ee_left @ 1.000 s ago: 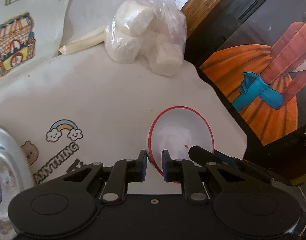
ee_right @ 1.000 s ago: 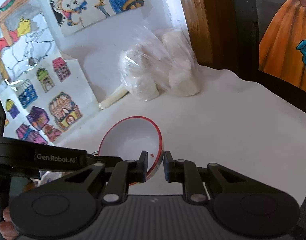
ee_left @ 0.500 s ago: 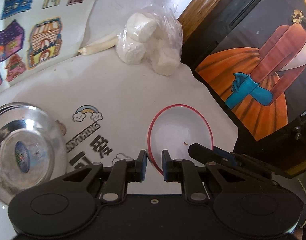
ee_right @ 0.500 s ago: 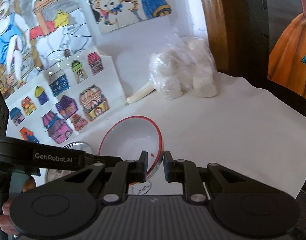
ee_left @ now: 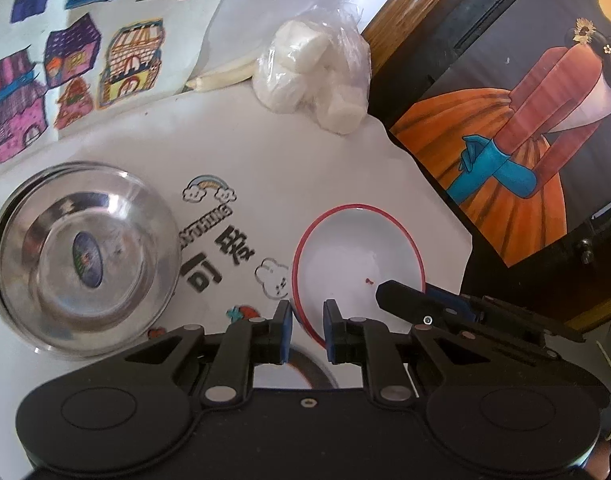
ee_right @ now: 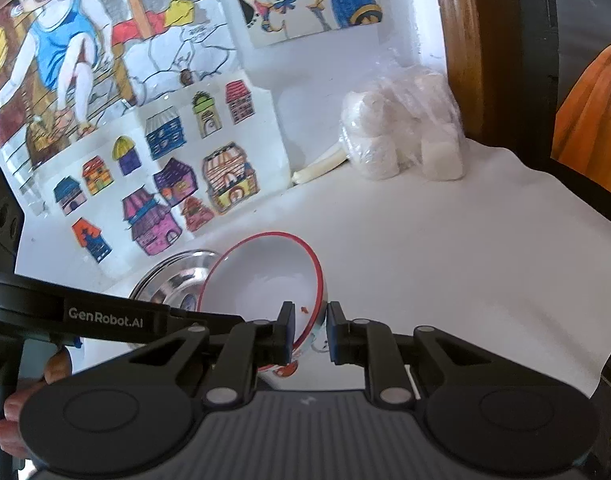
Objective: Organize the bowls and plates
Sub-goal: 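Lift the second white bowl with the left tool over the stacked bowls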
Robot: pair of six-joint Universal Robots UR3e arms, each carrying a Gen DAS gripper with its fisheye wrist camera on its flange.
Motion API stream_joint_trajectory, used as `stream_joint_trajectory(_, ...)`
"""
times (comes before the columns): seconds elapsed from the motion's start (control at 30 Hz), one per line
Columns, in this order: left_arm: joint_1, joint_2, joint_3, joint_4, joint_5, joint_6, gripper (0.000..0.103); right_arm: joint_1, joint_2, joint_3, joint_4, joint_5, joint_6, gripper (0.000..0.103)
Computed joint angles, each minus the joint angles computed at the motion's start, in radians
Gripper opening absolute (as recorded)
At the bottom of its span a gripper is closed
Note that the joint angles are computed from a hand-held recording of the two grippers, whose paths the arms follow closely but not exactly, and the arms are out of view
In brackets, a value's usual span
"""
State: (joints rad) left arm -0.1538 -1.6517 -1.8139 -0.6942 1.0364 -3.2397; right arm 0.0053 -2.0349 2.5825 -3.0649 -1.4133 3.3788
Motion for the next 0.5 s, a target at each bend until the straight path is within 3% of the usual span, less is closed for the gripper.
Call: stream_joint_trajectory(0.5,0.070,0.190,-0.186,-0.072,-0.025,0.092,0.017,0.185,0.007,-0.004,0.008,-0.116,0.081,0.018)
